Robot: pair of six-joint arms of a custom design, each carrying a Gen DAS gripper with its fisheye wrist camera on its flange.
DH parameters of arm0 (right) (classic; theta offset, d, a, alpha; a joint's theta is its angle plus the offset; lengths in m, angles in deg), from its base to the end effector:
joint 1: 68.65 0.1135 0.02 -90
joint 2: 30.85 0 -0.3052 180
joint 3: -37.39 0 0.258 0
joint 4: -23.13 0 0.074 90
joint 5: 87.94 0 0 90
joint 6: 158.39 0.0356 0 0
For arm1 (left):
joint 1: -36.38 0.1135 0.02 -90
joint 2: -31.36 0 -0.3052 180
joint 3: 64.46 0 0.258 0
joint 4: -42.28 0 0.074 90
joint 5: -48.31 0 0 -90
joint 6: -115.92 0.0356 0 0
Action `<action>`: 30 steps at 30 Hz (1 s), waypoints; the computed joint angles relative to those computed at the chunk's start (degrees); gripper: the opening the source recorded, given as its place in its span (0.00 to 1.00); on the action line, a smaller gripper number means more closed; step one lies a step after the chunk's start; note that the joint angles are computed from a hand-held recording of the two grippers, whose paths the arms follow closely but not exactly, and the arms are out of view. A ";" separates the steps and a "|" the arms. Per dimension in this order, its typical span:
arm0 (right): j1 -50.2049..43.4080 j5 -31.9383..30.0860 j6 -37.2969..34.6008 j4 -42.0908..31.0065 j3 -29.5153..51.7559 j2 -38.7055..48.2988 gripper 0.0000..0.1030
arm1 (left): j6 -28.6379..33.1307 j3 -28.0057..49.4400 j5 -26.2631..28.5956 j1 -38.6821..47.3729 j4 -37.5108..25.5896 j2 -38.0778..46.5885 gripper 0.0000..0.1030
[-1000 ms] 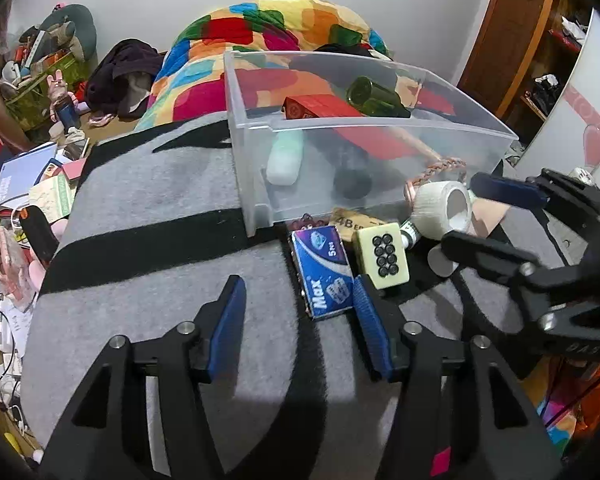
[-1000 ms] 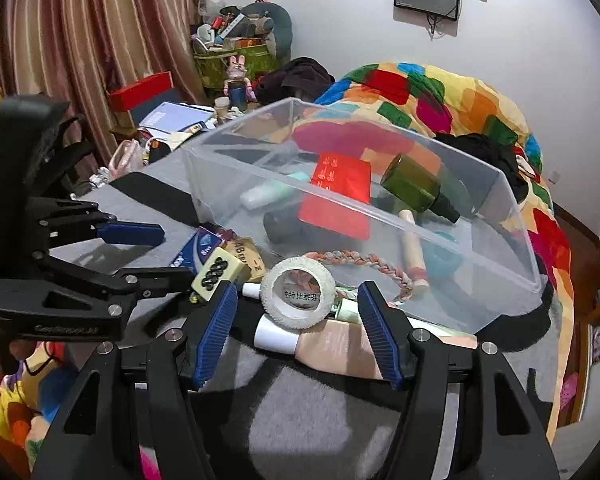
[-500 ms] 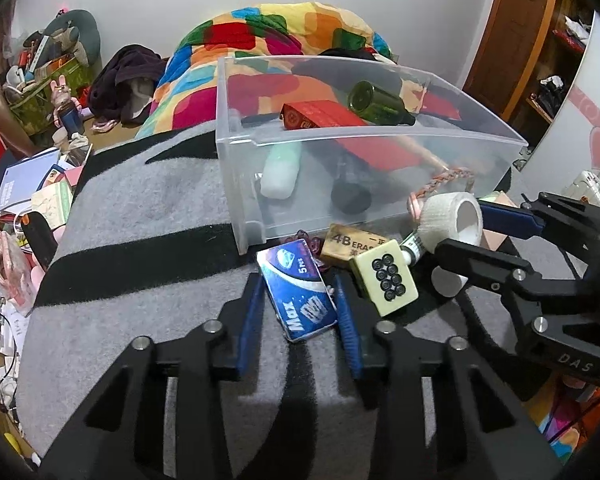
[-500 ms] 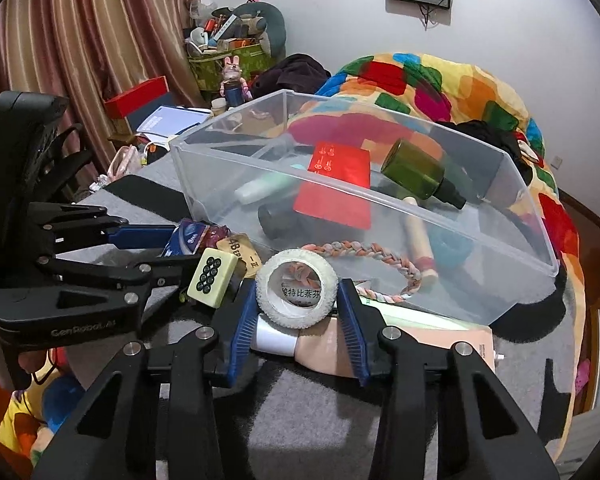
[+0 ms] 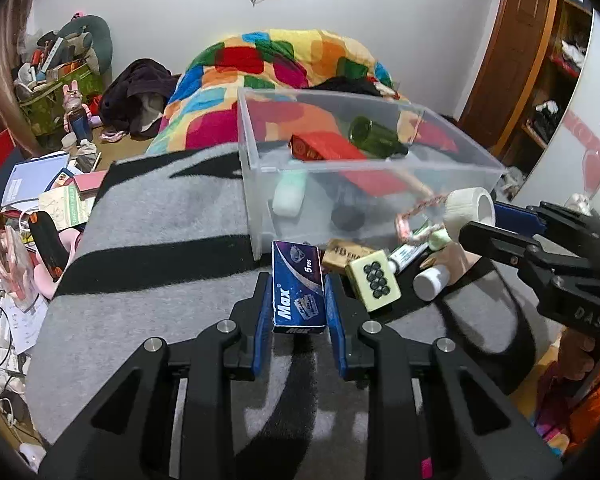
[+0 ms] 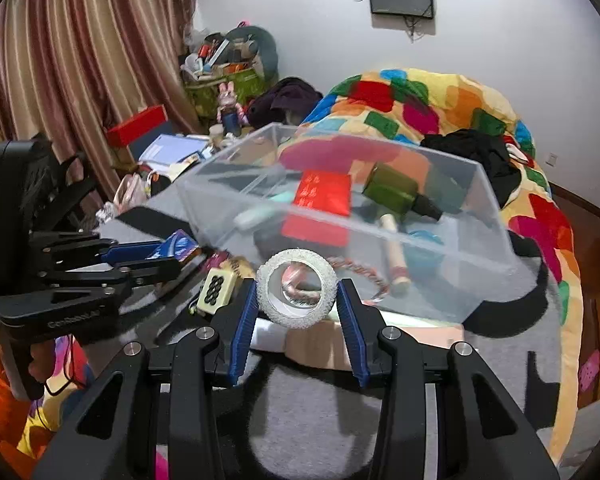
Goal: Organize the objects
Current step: 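Grasp the white tape roll with the right tool while the left grasps the blue Max box, then release the white tape roll and blue Max box into the clear box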
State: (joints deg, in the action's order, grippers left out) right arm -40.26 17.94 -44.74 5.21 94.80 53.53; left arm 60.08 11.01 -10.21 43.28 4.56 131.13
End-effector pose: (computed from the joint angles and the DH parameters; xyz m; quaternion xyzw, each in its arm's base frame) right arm 0.2657 0.1325 0.2238 0.0151 0.9161 0.0520 0.3974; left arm 0.3556 0.0243 0.2159 0.2838 0.8922 -0.1649 0.3102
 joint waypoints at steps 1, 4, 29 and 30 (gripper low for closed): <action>-0.23 0.12 0.17 -0.10 -0.06 -0.50 0.36 | -0.07 0.48 0.78 0.35 -0.57 -0.31 0.25; -1.17 0.16 0.52 -0.40 0.11 -1.86 0.36 | -0.02 1.78 3.17 1.11 -2.18 -1.33 0.25; -14.12 -8.46 1.62 -2.40 10.11 8.86 0.36 | -10.37 17.59 -2.32 -8.56 -4.21 7.36 0.25; -13.90 -7.78 1.23 -2.55 10.33 9.11 0.36 | -10.42 17.65 -2.69 -8.88 -4.08 7.63 0.25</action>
State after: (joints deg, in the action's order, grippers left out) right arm -54.17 10.16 -43.51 2.66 105.13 62.63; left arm 49.67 28.66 -12.90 34.40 0.48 138.76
